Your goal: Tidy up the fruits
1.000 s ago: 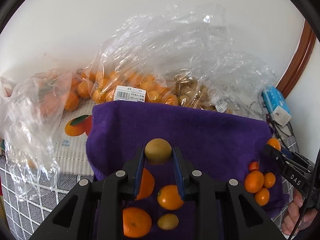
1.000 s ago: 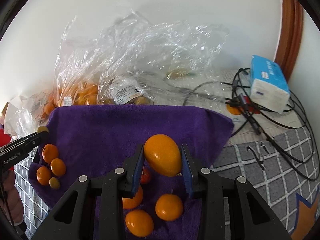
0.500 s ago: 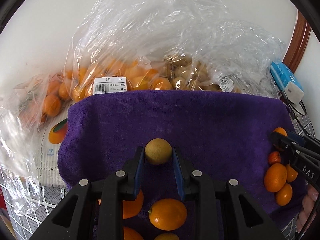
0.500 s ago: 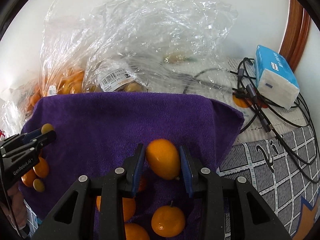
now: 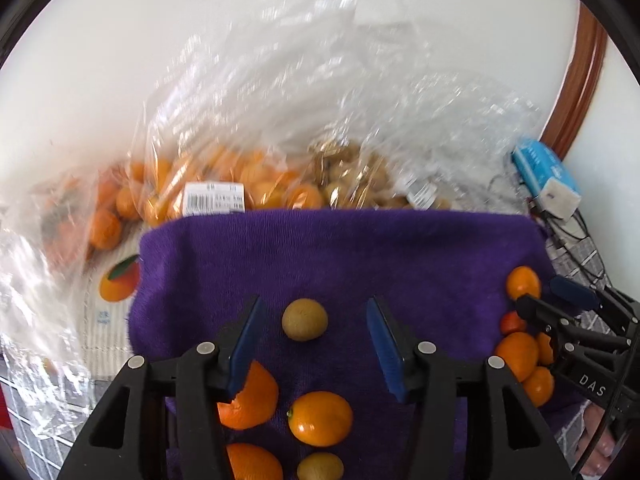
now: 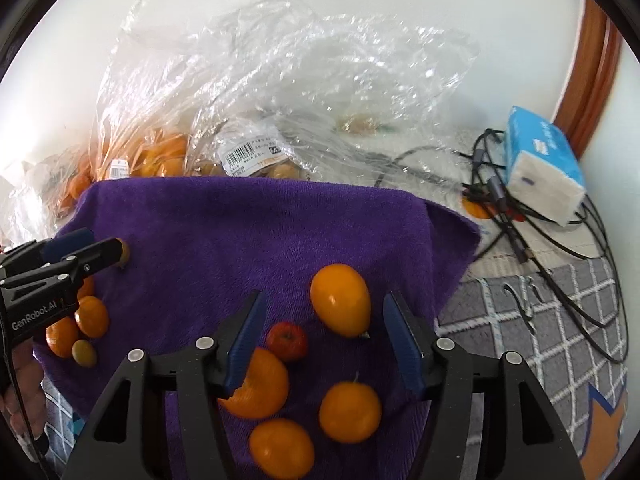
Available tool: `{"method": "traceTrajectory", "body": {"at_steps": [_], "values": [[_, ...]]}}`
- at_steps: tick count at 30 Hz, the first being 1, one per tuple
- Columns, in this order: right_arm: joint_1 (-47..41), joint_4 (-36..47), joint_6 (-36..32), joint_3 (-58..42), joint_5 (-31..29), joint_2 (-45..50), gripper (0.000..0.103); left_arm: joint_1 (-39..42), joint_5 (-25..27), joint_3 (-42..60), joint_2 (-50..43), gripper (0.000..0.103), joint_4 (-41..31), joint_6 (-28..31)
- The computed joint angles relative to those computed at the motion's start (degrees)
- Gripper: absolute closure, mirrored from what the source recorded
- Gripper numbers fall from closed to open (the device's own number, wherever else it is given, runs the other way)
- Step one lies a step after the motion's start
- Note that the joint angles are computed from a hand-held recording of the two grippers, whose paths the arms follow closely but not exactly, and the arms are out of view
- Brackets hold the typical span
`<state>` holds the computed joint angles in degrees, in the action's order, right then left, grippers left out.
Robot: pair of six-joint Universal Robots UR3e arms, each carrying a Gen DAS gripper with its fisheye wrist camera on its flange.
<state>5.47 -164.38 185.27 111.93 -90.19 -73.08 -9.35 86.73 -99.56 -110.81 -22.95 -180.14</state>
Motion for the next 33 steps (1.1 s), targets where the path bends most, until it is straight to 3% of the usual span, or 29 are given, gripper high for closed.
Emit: {"method": "traceTrajectory", "body": {"at_steps": [4, 8, 15, 19, 25, 28, 33], "values": [[-0.22, 1.94, 2.15, 3.34, -0.48, -6.89, 0.042, 0.95, -1.14, -4.63, 6.39, 0.043, 0.49, -0.63], [-1.91, 6.26, 3.42, 8.38, 0.10, -17.83, 0.042, 1.12, 0.47, -10.33, 14.20, 0.043, -1.08, -0.09], [1.46, 15.40, 5.71, 14.79, -6.39, -35.71, 0.040, 2.07, 1.88, -23.62, 36.12, 0.028, -6.16, -0.86], [3.07, 22.38, 6.96, 18.03, -7.58, -46.72, 0.039, 0.51, 4.20, -27.56, 49.22, 0.023, -12.86, -2.65], [8.67, 31.82, 9.65, 21.71, -10.16, -62.59, 0.018, -6.35, 10.30, -30.88, 63.28, 0.013, -20.83, -8.54], [15.38, 34.30, 13.18, 21.93, -15.65, -65.70, 0.013, -10.09, 13.09, -31.92, 68.09, 0.011, -24.04, -12.07], [31.44, 36.74, 22.60, 21.40, -28.78, -65.44, 0.005, -23.35, 24.03, -32.01, 69.46, 0.007, -25.67, -21.63]]}}
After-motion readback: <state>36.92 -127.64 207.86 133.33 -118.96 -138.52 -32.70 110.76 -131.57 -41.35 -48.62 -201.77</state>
